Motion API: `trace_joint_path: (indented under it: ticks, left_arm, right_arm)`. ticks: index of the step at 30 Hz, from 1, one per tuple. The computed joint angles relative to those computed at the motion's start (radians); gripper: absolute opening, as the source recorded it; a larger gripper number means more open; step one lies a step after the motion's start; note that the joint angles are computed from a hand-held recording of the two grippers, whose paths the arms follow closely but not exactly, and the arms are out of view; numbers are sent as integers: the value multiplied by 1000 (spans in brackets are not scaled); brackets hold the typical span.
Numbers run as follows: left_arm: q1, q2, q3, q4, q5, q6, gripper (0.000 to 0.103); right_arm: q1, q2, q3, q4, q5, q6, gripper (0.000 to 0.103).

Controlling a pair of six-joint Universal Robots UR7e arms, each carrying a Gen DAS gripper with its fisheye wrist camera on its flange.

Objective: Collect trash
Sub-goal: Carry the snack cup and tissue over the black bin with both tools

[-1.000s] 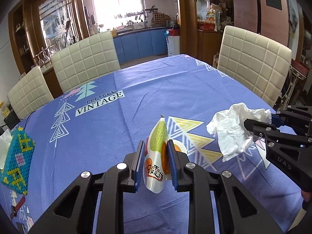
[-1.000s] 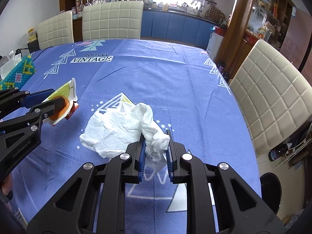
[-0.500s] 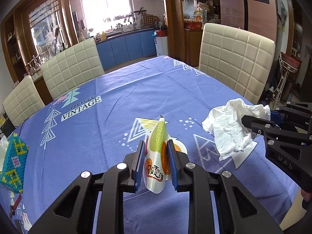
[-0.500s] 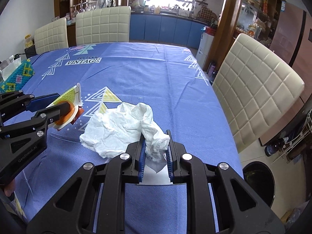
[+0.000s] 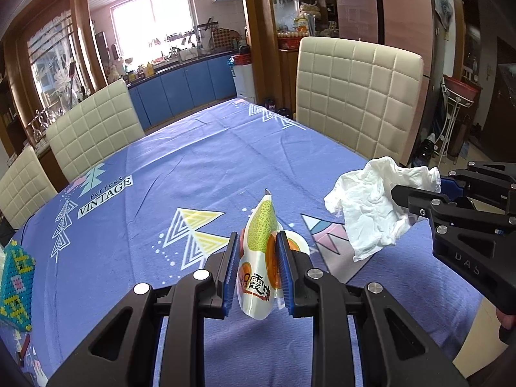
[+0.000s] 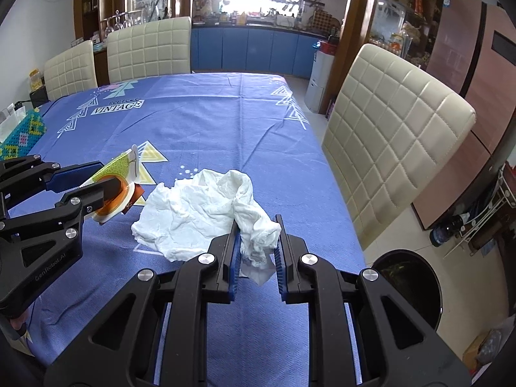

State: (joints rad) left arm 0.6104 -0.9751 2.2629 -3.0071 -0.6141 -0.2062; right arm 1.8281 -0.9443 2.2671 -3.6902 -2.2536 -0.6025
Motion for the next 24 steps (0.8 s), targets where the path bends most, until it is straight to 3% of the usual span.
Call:
trace_joint_path:
  ticks: [24]
  left_arm:
    - [-52,197,-166,-23,-77,75,23]
  right_arm:
    - [-138,-180,88,-31,58,-47,20]
